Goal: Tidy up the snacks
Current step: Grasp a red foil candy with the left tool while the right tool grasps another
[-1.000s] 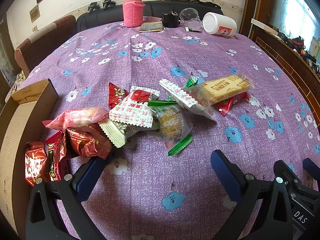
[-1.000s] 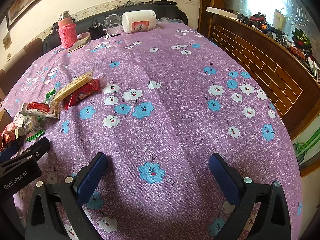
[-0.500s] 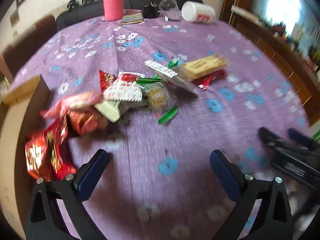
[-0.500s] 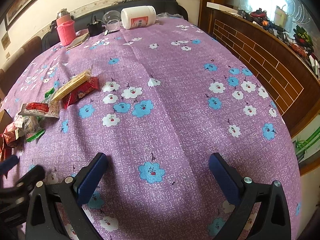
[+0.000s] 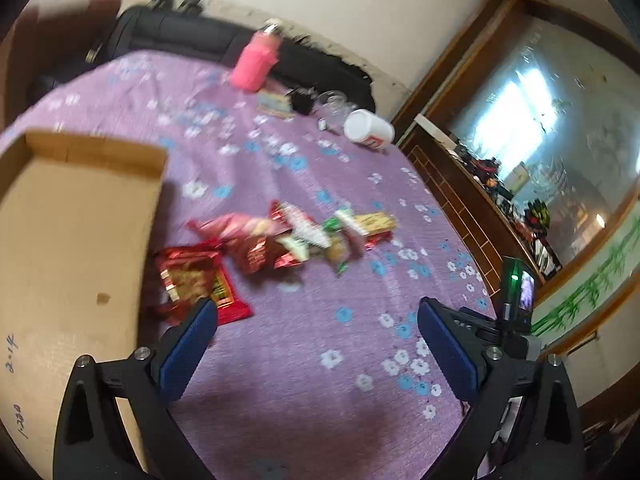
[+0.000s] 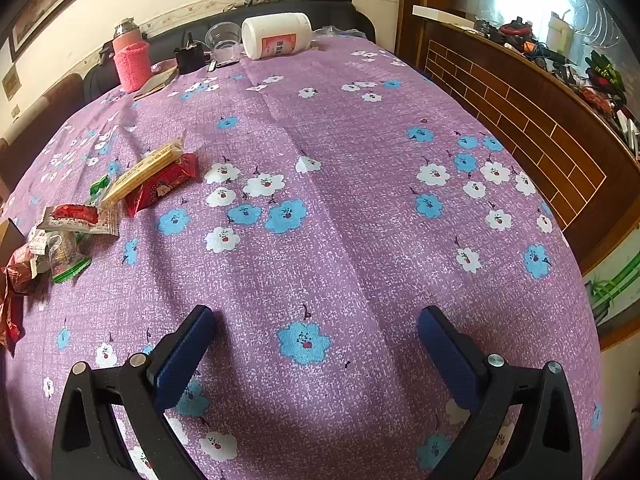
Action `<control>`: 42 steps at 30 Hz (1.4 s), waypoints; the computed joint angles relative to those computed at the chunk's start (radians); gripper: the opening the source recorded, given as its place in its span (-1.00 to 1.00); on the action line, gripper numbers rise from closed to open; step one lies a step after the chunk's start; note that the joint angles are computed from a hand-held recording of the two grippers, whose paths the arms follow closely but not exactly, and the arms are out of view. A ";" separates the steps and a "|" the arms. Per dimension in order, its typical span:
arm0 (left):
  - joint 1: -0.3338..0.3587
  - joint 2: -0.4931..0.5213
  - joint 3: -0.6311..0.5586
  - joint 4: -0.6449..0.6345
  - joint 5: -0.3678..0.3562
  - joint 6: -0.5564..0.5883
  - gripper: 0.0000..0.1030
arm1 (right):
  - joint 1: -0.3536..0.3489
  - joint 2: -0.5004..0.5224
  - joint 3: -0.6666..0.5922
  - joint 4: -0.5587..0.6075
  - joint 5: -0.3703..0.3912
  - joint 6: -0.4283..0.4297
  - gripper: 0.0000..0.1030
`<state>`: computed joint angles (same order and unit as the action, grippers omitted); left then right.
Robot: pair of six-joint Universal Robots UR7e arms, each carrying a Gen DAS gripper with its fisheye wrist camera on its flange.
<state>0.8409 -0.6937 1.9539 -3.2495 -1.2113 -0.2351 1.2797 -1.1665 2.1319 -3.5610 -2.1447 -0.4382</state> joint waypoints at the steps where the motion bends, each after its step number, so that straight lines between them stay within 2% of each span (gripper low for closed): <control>1: 0.007 -0.004 0.004 0.001 0.012 -0.012 0.94 | 0.000 -0.001 -0.001 0.002 0.001 0.000 0.98; 5: 0.022 -0.007 -0.006 0.007 0.096 -0.047 0.94 | 0.000 -0.001 -0.002 0.004 0.000 0.000 0.98; 7: 0.031 -0.013 -0.007 0.010 0.099 -0.043 0.94 | 0.000 -0.001 -0.002 0.003 0.000 0.000 0.98; 10: 0.010 -0.007 -0.015 0.026 0.220 -0.022 0.94 | 0.000 0.000 -0.002 0.003 0.000 0.000 0.98; 12: 0.013 -0.016 -0.013 0.028 0.257 -0.010 0.94 | 0.001 0.000 -0.001 0.002 0.000 0.000 0.98; 15: 0.028 -0.041 -0.009 0.031 0.206 -0.012 0.94 | 0.001 0.002 -0.002 0.002 -0.002 -0.001 0.98; 17: 0.017 -0.040 -0.012 0.032 0.203 0.021 0.94 | 0.002 -0.008 -0.005 0.027 -0.005 0.007 0.98; 18: 0.013 -0.035 -0.020 0.044 0.187 0.043 0.94 | 0.006 -0.015 -0.005 0.046 -0.014 0.031 0.86; 19: 0.008 -0.029 -0.029 0.057 0.176 0.053 0.94 | 0.005 -0.035 0.010 0.055 0.018 0.059 0.79; 21: 0.001 -0.001 -0.070 0.121 0.185 0.069 0.94 | 0.003 -0.078 0.053 0.058 0.136 0.080 0.75; 22: 0.001 0.012 -0.092 0.151 0.196 0.066 0.94 | 0.016 -0.084 0.072 0.034 0.179 0.066 0.75; 24: 0.013 0.047 -0.148 0.217 0.203 0.048 0.90 | 0.048 -0.074 0.084 0.023 0.213 0.028 0.75; 25: 0.020 0.059 -0.167 0.237 0.196 0.042 0.71 | 0.061 -0.067 0.084 0.027 0.220 0.017 0.75; 26: 0.033 0.076 -0.202 0.298 0.189 0.024 0.29 | 0.073 -0.059 0.082 0.034 0.225 0.010 0.75; 28: 0.038 0.084 -0.221 0.360 0.188 0.007 -0.30 | 0.089 -0.048 0.082 0.048 0.239 0.008 0.75; 29: 0.039 0.081 -0.218 0.374 0.174 0.012 -0.35 | 0.092 -0.044 0.079 0.056 0.248 0.010 0.73; 33: 0.031 0.020 -0.147 0.394 0.062 0.019 -0.36 | 0.094 -0.045 0.078 0.096 0.304 0.030 0.72; 35: 0.022 -0.004 -0.105 0.361 0.054 0.025 -0.35 | 0.099 -0.040 0.063 0.132 0.327 0.031 0.71; 37: 0.019 -0.032 -0.061 0.323 0.044 0.024 -0.27 | 0.103 -0.029 0.038 0.192 0.363 0.035 0.57; 39: 0.013 -0.045 -0.034 0.296 0.062 0.013 -0.17 | 0.109 -0.021 0.008 0.285 0.414 0.060 0.42; 41: 0.012 -0.057 -0.016 0.280 0.072 0.005 -0.17 | 0.114 0.004 -0.043 0.394 0.478 0.095 0.38; 42: 0.012 -0.065 -0.004 0.266 0.073 -0.001 -0.17 | 0.124 0.030 -0.073 0.422 0.484 0.114 0.38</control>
